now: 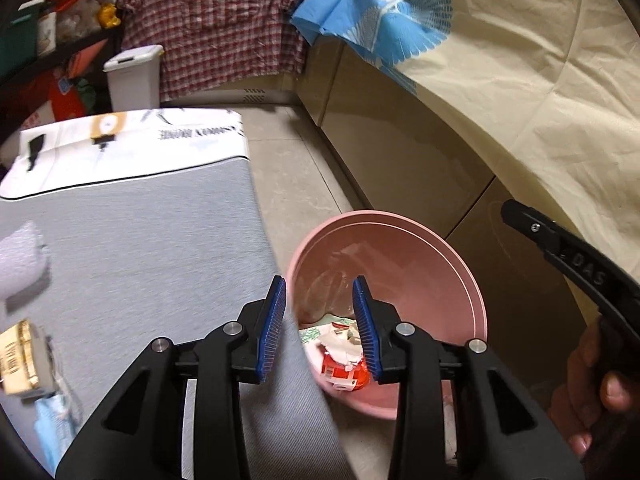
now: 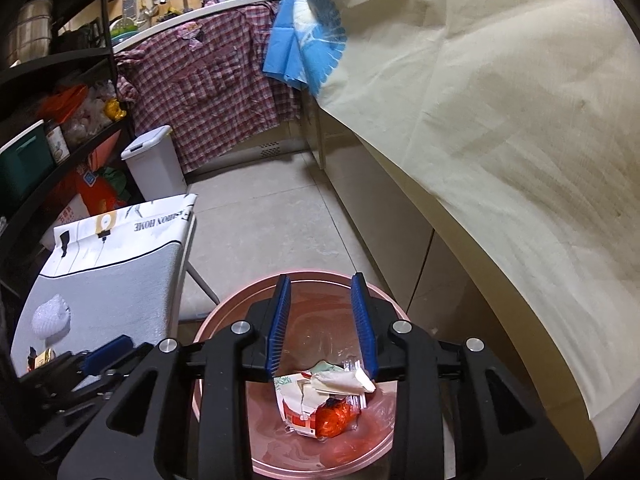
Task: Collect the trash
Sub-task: 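Move both open tools back over the table trash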
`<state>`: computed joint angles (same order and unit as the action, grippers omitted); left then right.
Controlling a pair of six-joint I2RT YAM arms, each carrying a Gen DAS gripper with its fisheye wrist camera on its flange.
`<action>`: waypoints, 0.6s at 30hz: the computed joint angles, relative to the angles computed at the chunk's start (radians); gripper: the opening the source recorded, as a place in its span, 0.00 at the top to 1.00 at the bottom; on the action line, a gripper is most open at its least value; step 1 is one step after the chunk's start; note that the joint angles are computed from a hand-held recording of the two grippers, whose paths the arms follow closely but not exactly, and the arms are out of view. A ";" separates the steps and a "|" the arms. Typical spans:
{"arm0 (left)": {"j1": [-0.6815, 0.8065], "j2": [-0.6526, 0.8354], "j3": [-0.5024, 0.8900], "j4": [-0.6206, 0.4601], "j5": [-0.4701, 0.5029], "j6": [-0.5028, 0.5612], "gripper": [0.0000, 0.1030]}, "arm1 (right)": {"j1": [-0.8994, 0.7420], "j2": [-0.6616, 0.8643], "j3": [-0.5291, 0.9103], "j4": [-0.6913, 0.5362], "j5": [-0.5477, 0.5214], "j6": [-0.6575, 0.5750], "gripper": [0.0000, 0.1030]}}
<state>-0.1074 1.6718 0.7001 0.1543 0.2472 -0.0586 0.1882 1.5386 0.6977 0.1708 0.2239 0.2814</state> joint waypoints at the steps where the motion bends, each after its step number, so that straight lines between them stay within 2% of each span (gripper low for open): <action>1: 0.017 -0.037 -0.019 -0.012 0.006 0.007 0.66 | 0.008 -0.010 -0.007 0.005 0.006 -0.003 0.69; 7: 0.144 -0.250 -0.111 -0.100 0.056 0.057 0.66 | 0.086 -0.099 -0.060 -0.005 0.019 0.018 0.69; 11: 0.257 -0.385 -0.162 -0.183 0.108 0.122 0.66 | 0.192 -0.175 -0.100 -0.025 0.070 0.036 0.69; 18: 0.590 -0.524 -0.160 -0.396 0.273 0.362 0.66 | 0.432 -0.282 -0.148 -0.039 0.182 0.094 0.69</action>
<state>0.4823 1.1478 0.5400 -0.2420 0.5204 0.3031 0.6202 1.2571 0.5498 0.1316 0.4057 0.3757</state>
